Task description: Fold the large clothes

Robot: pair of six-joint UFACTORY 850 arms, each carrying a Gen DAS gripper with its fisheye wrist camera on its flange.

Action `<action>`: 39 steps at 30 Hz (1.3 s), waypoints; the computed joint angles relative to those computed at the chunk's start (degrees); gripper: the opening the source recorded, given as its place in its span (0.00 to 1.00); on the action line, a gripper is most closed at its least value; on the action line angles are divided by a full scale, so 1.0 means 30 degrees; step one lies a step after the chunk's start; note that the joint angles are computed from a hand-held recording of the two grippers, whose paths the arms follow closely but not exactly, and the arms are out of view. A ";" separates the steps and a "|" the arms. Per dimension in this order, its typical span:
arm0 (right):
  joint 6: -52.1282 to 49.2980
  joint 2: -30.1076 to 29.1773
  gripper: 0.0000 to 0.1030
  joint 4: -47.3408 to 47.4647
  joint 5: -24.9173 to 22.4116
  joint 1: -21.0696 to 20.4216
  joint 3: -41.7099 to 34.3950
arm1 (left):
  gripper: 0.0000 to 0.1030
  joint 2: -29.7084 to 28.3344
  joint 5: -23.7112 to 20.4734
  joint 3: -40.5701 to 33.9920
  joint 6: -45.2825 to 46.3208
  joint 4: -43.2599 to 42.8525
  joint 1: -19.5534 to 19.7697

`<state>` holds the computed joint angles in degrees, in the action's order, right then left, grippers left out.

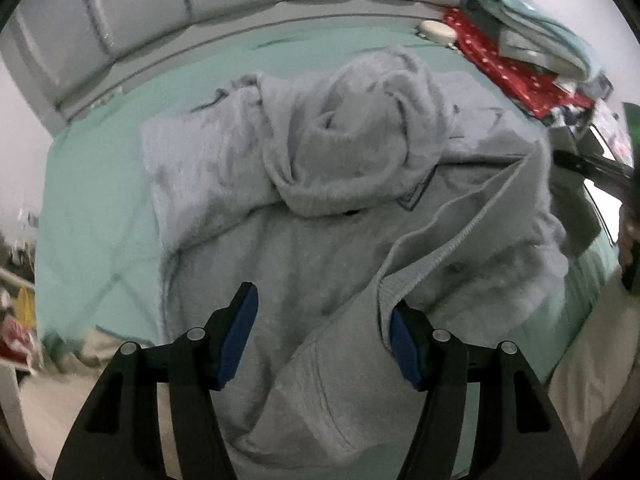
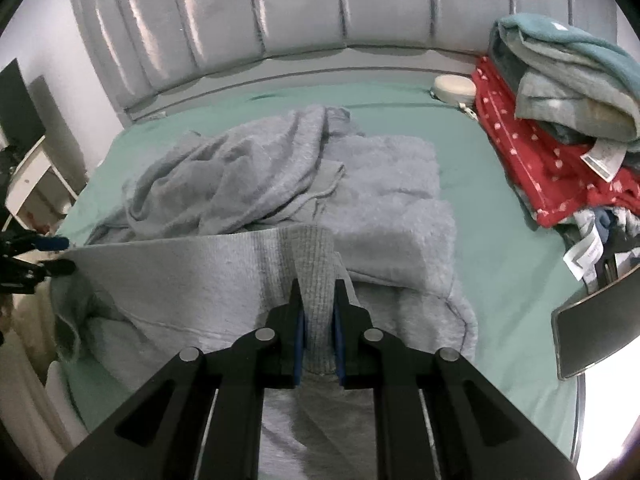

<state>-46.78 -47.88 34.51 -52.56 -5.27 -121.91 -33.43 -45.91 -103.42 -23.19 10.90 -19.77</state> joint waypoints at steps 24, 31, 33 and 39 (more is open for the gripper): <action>0.3923 -0.1570 0.11 -0.2329 -0.1023 -0.0173 -0.2351 | 0.65 0.0723 0.1489 0.1557 0.3359 -0.1706 -0.1235; 0.3643 -0.1479 0.11 -0.1841 -0.0985 -0.0259 -0.2157 | 0.65 -0.2397 -0.1995 -0.1152 0.1456 0.4268 -0.2304; 0.3583 -0.1482 0.12 -0.1665 -0.1015 -0.0283 -0.2142 | 0.65 -0.2877 -0.2808 -0.1679 0.1194 0.4420 -0.2116; 0.3572 -0.1689 0.12 -0.1336 -0.1147 -0.0309 -0.2405 | 0.12 -0.1542 -0.1243 -0.0464 -0.0475 0.3040 -0.0934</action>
<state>-36.06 -52.95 30.51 -56.00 -6.19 -129.13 -38.06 -49.64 -104.81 -24.61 20.02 -22.58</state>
